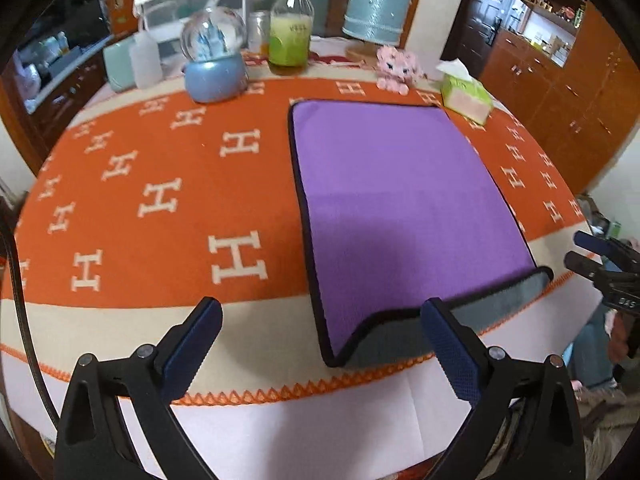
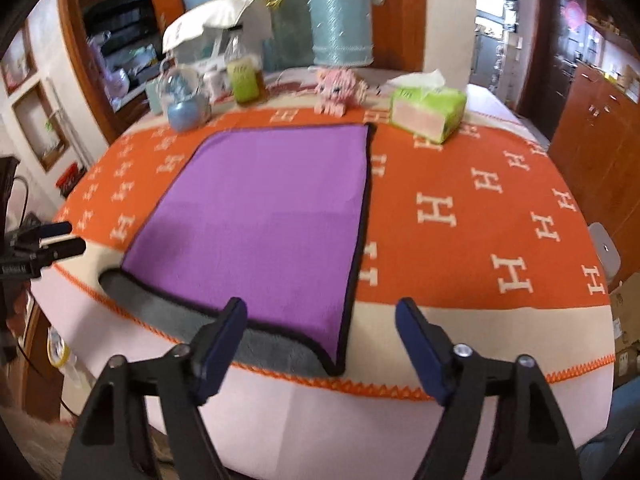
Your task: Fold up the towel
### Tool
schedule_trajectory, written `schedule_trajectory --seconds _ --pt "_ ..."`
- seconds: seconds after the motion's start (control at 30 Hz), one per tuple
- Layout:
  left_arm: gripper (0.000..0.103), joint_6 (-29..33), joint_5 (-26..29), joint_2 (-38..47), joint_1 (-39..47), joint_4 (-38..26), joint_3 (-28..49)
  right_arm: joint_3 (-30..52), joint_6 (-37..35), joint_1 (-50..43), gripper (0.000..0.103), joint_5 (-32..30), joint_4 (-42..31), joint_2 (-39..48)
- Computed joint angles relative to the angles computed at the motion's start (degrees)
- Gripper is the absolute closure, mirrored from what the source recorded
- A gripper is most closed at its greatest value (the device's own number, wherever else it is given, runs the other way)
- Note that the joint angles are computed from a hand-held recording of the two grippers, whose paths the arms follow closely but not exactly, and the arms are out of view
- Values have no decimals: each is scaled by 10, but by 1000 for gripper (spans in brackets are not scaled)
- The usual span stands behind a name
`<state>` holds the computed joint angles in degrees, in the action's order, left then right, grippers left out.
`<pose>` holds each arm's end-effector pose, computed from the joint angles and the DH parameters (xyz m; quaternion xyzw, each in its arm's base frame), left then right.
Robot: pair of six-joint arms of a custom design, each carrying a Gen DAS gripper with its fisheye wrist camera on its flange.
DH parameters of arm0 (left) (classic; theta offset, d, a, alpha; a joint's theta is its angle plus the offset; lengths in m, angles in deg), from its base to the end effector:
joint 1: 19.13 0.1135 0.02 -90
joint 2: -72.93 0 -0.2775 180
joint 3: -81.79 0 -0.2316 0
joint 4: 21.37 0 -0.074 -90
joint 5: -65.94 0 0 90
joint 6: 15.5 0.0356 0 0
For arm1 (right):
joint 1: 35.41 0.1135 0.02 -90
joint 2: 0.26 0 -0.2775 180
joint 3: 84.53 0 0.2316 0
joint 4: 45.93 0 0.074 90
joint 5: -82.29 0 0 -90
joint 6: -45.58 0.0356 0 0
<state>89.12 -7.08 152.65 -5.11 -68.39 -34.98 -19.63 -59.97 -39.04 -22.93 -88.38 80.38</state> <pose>0.2361 0.0482 0.2241 0.0389 0.9625 -0.0832 0.2551 0.2550 -0.0068 0.2324 -0.1351 0.9443 0.0803 0.2891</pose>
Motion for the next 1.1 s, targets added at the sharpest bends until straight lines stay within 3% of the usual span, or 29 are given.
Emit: schedule_trajectory --seconds 0.27,0.53,0.7,0.9,1.03,1.1 --pt "8 58 9 22 -13 22 -16 -20 -82 -11 31 -16 5 32" --pt "21 105 2 39 -51 18 -14 -10 -132 -20 48 -44 -4 65" --pt "30 126 10 56 -60 5 -6 2 -153 -27 68 -62 -17 88" --pt "34 142 43 85 -50 -15 16 4 -171 -23 71 -70 -22 95" --pt "51 150 61 114 -47 -38 35 6 -174 -21 79 -69 -21 101" --pt "54 155 59 122 -51 -45 38 5 -174 -22 82 -67 -18 100"
